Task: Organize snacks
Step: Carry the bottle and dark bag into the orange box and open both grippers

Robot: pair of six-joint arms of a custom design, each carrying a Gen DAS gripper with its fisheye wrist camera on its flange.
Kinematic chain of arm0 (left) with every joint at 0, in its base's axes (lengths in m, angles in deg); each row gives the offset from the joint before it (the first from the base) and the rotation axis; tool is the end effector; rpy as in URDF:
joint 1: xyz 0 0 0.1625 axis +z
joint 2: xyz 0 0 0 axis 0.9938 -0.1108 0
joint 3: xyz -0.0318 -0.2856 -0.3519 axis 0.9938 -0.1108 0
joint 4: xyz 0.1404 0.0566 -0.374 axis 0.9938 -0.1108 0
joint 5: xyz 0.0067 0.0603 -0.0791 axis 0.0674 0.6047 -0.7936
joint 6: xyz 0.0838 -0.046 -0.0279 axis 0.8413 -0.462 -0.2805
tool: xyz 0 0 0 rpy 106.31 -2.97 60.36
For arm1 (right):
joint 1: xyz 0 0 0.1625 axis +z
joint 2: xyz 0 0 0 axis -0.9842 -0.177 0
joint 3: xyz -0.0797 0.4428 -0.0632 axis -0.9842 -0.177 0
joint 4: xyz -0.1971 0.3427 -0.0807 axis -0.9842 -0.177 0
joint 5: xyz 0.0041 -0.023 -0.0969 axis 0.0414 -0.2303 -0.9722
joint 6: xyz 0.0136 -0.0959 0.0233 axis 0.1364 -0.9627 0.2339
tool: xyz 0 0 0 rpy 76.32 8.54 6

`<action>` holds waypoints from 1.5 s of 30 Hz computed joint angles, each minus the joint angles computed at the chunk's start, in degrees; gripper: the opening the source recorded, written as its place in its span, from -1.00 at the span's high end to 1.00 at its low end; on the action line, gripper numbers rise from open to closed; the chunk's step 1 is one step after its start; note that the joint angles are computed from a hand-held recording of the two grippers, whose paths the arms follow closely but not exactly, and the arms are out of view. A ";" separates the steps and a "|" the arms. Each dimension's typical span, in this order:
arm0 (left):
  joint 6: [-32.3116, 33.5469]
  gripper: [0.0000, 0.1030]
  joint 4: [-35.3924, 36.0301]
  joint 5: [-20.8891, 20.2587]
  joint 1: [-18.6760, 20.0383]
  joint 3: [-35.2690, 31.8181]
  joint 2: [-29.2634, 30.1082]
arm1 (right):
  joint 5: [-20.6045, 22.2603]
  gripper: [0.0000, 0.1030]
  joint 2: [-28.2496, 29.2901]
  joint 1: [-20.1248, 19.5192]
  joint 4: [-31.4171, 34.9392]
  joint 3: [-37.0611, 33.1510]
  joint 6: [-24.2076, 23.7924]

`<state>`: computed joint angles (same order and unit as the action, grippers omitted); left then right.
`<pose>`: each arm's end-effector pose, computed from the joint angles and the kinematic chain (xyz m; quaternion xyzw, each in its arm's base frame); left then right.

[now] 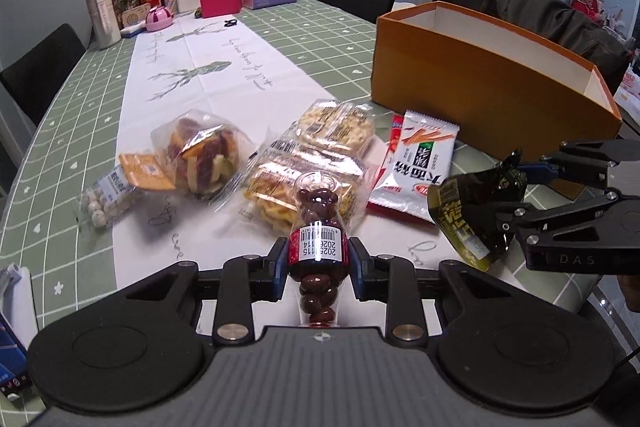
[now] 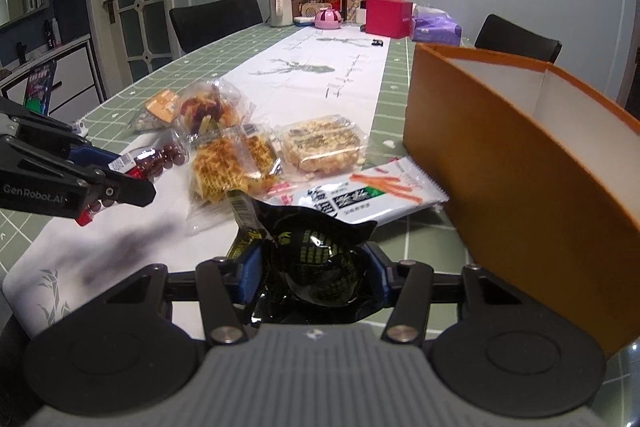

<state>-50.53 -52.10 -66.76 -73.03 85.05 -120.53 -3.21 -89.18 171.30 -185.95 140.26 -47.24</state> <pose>-0.3070 -0.2715 0.1302 0.1292 0.8522 -0.3462 0.3704 0.1412 -0.3741 0.2379 0.4645 -0.8433 0.2351 0.1333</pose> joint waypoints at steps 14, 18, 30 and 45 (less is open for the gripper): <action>21.44 0.34 -16.07 5.45 4.15 -6.01 7.62 | 4.61 0.00 -7.43 0.35 5.84 -6.94 0.25; 30.81 0.34 -24.48 6.45 5.59 -8.28 11.39 | 4.36 0.00 -8.34 -0.09 6.00 -9.40 0.49; 49.54 0.34 -39.01 4.69 8.67 -15.32 20.45 | 2.34 0.00 -9.88 -3.57 7.23 -12.65 -0.76; 60.34 0.34 -41.68 4.26 11.74 -22.76 24.96 | 1.56 0.00 -8.33 -5.23 10.23 -18.69 1.11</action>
<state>9.81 -93.78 -62.50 -61.29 62.29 -95.56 -1.65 -97.51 166.08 -175.72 121.57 -46.12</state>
